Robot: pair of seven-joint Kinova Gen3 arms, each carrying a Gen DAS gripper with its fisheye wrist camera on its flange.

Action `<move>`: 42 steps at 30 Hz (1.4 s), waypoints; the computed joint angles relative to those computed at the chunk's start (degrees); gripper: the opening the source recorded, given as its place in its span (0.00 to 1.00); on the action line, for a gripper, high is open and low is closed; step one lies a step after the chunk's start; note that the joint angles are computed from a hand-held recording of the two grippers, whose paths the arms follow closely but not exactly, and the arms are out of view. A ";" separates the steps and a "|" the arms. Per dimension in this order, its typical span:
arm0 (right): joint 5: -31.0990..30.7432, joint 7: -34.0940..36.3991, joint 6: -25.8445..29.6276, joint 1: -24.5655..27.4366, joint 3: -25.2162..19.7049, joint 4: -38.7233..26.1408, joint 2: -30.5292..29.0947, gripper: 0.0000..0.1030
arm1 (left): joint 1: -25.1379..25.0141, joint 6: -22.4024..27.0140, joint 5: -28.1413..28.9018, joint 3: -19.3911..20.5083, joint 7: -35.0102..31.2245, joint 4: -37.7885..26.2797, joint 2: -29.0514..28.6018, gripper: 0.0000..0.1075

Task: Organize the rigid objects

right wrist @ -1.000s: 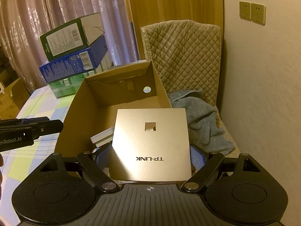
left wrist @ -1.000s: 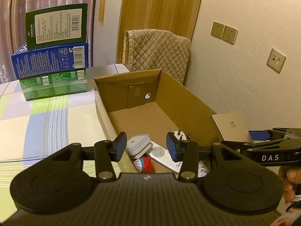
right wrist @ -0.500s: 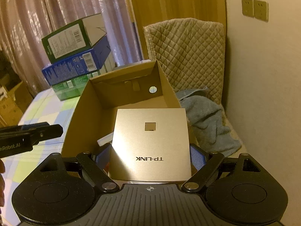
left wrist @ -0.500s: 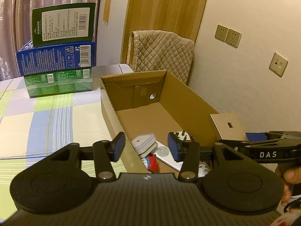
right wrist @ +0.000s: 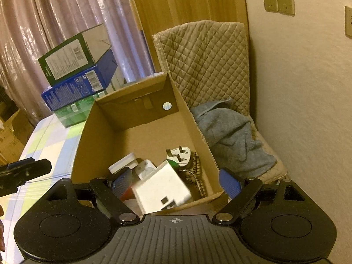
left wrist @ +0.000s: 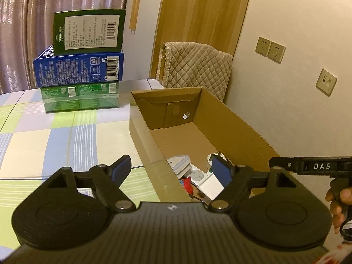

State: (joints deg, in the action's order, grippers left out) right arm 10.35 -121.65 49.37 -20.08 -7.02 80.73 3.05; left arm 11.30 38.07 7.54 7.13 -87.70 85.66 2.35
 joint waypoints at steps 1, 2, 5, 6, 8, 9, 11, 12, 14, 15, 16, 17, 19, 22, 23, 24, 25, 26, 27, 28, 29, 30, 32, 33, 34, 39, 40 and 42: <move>0.21 -0.15 0.29 -0.17 -0.11 -0.06 -0.26 0.81 | 0.00 0.22 -0.12 -0.04 0.17 0.03 -0.28 0.74; 0.38 -0.31 0.37 -0.32 -0.25 -0.07 -0.46 0.81 | 0.00 0.41 -0.34 -0.08 0.38 0.12 -0.64 0.74; 1.07 -0.78 1.13 -0.87 -0.78 -0.28 -1.10 0.81 | 0.09 0.90 -1.15 -0.06 1.18 0.40 -1.79 0.76; 1.67 -1.24 1.70 -1.21 -1.04 -0.58 -1.14 0.81 | 0.21 1.14 -1.85 0.04 1.83 0.44 -2.21 0.76; 2.07 -1.34 2.12 -1.60 -1.37 -0.65 -1.53 0.81 | 0.23 1.42 -2.12 0.07 1.89 0.70 -3.08 0.77; 2.25 -1.44 2.17 -1.78 -1.55 -0.53 -1.80 0.81 | 0.30 1.55 -2.57 0.18 2.34 0.82 -3.50 0.77; 2.56 -1.55 2.63 -2.05 -1.86 -0.63 -2.15 0.81 | 0.37 1.96 -3.12 0.32 2.90 0.88 -4.20 0.78; 2.65 -1.54 2.87 -2.16 -2.00 -0.71 -2.26 0.81 | 0.38 2.10 -3.37 0.38 3.23 0.94 -4.55 0.78; 3.12 -1.83 3.42 -2.48 -2.34 -0.86 -2.58 0.81 | 0.43 2.37 -4.04 0.56 3.82 1.17 -5.34 0.79; 3.36 -1.96 3.66 -2.62 -2.51 -0.99 -2.71 0.81 | 0.44 2.54 -4.32 0.63 4.10 1.30 -5.73 0.80; 3.64 -2.15 3.94 -2.80 -2.69 -1.13 -2.84 0.81 | 0.44 2.66 -4.56 0.72 4.41 1.39 -6.03 0.80; 3.91 -2.38 4.26 -2.97 -2.87 -1.38 -2.91 0.81 | 0.42 2.84 -4.63 0.72 4.58 1.55 -6.43 0.81; 4.24 -2.56 4.79 -3.29 -3.16 -1.77 -3.15 0.81 | 0.36 3.13 -4.89 0.81 4.97 2.01 -7.37 0.82; 4.85 -2.73 5.59 -3.85 -3.73 -2.27 -3.56 0.81 | 0.19 3.57 -6.11 1.28 6.46 2.49 -8.58 0.86; 5.01 -2.72 5.82 -4.04 -3.93 -2.33 -3.76 0.81 | 0.10 3.65 -6.51 1.44 6.98 2.76 -9.05 0.87; 5.20 -2.77 5.95 -4.22 -4.13 -2.32 -3.97 0.81 | -0.09 3.84 -7.54 1.95 8.26 2.95 -9.50 0.89; 5.39 -2.79 6.04 -4.39 -4.34 -2.19 -4.31 0.81 | -0.25 4.00 -8.42 2.35 9.33 3.06 -9.81 0.89; 5.59 -2.89 6.19 -4.52 -4.56 -2.07 -4.59 0.81 | -0.34 4.11 -9.21 2.72 10.26 3.31 -10.23 0.91; 5.78 -2.96 6.39 -4.64 -4.79 -1.86 -4.98 0.81 | -0.47 4.14 -10.20 3.22 11.44 3.69 -10.78 0.93; 5.95 -2.92 6.52 -4.73 -5.04 -1.65 -5.34 0.81 | -0.56 4.14 -10.94 3.58 12.35 4.03 -11.24 0.94; 6.14 -2.80 6.68 -4.80 -5.29 -1.39 -5.78 0.81 | -0.63 4.44 -11.39 3.80 13.06 4.24 -11.67 0.94; 6.43 -2.74 6.92 -4.85 -5.57 -1.17 -6.20 0.81 | -0.57 4.76 -11.37 3.79 13.34 4.49 -12.08 0.94; 7.19 -2.87 7.28 -4.83 -6.15 -0.67 -7.09 0.81 | -0.70 5.44 -11.47 3.92 14.30 5.07 -12.94 0.94; 7.37 -2.85 7.43 -4.76 -6.40 -0.45 -7.52 0.81 | -0.86 6.14 -11.73 4.16 14.97 5.14 -13.28 0.94; 7.54 -2.86 7.64 -4.68 -6.68 -0.15 -8.09 0.81 | -0.90 6.87 -11.63 4.13 15.28 5.25 -13.71 0.94; 8.29 -3.20 8.07 -3.91 -8.46 1.42 -10.72 0.81 | -1.69 9.19 -11.71 5.06 17.88 6.40 -16.46 0.94; 8.31 -3.54 8.06 -3.71 -8.82 1.75 -11.21 0.81 | -1.89 9.44 -12.31 5.66 18.50 6.94 -17.34 0.94; 8.14 -4.04 7.88 -3.36 -9.54 2.56 -12.19 0.81 | -2.27 10.31 -13.42 6.92 19.47 7.81 -18.88 0.94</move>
